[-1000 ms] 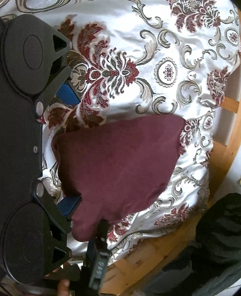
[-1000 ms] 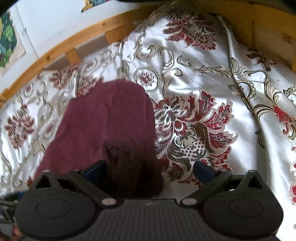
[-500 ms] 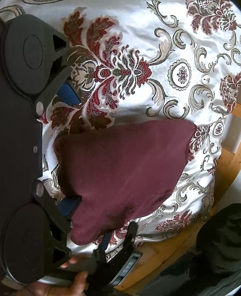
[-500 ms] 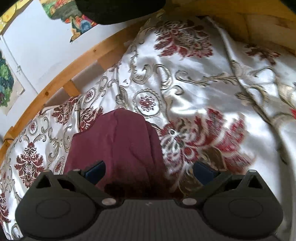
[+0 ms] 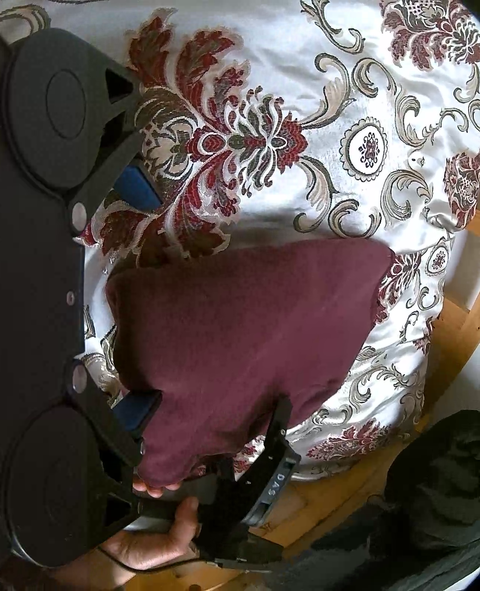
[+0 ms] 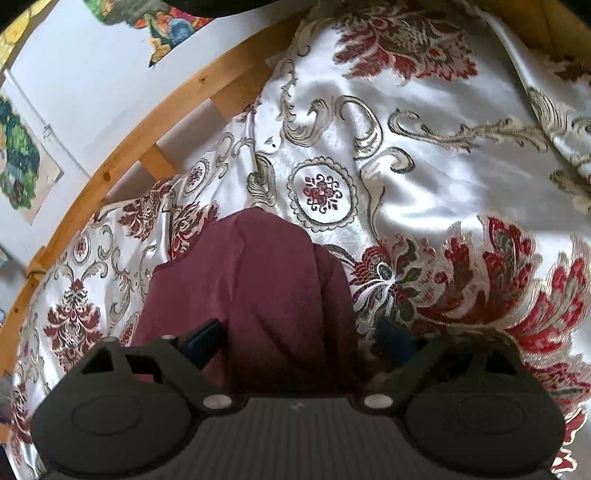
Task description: Fold small clothes
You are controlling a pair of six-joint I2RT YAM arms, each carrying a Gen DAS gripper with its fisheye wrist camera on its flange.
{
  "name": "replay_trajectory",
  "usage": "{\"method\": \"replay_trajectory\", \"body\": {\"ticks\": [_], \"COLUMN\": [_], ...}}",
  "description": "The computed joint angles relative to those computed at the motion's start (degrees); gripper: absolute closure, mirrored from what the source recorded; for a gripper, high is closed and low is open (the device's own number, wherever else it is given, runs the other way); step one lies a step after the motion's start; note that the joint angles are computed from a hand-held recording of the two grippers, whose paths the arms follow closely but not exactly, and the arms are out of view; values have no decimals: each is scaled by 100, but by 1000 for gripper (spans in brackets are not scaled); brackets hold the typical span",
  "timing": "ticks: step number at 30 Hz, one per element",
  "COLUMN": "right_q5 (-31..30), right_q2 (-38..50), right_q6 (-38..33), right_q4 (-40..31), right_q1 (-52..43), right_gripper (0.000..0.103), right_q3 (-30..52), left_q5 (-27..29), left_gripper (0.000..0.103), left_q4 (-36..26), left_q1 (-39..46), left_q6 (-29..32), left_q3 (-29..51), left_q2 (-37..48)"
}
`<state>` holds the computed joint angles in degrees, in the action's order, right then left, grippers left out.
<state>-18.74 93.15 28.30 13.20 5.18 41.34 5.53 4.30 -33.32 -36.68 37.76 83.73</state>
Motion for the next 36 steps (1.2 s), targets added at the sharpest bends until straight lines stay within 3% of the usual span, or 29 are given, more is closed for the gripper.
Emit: {"method": "replay_trajectory", "body": {"ticks": [4,8,12,14,17,18,21,24,29,33,36], "right_q5": [177,243,124,291,832,949,1007,880,1474,1989,1555], "right_q2": [-39,-54,-217,-363,-522,-528,-514,-565,-677,-621,-581], "right_q6": [-191,-228,302,397,64,-78,-380,-767,-1765,-1315,-655], "right_q4": [-41,-11,175,244,240,249,522,792,700,329,237], "right_q1": [113,208,101,95,238,272,375,568,1126,1002,522], "right_gripper": [23,26,25,31,59,78,92,94,94,94,93], "right_q3": [-9,-6,-126,-205,-223,-211,-241,-295,-239,-106,-125], "left_q5": [195,286,242,220,394,387,334,303,288,310,300], "left_gripper": [1,1,1,1,1,1,1,1,1,1,1], "left_q4": [608,1353,1250,977,1025,1038,1100,1212,1270,1260,1249], "left_q1": [72,223,332,370,471,468,444,426,422,435,427], "left_q6": [-193,-353,-348,-408,-565,-578,-548,-537,-526,-533,-515], "left_q3": [-379,-603,-248,-43,-1,4,-3,-103,-205,-201,-189], "left_q2": [-356,-446,68,362,612,618,649,628,568,571,579]}}
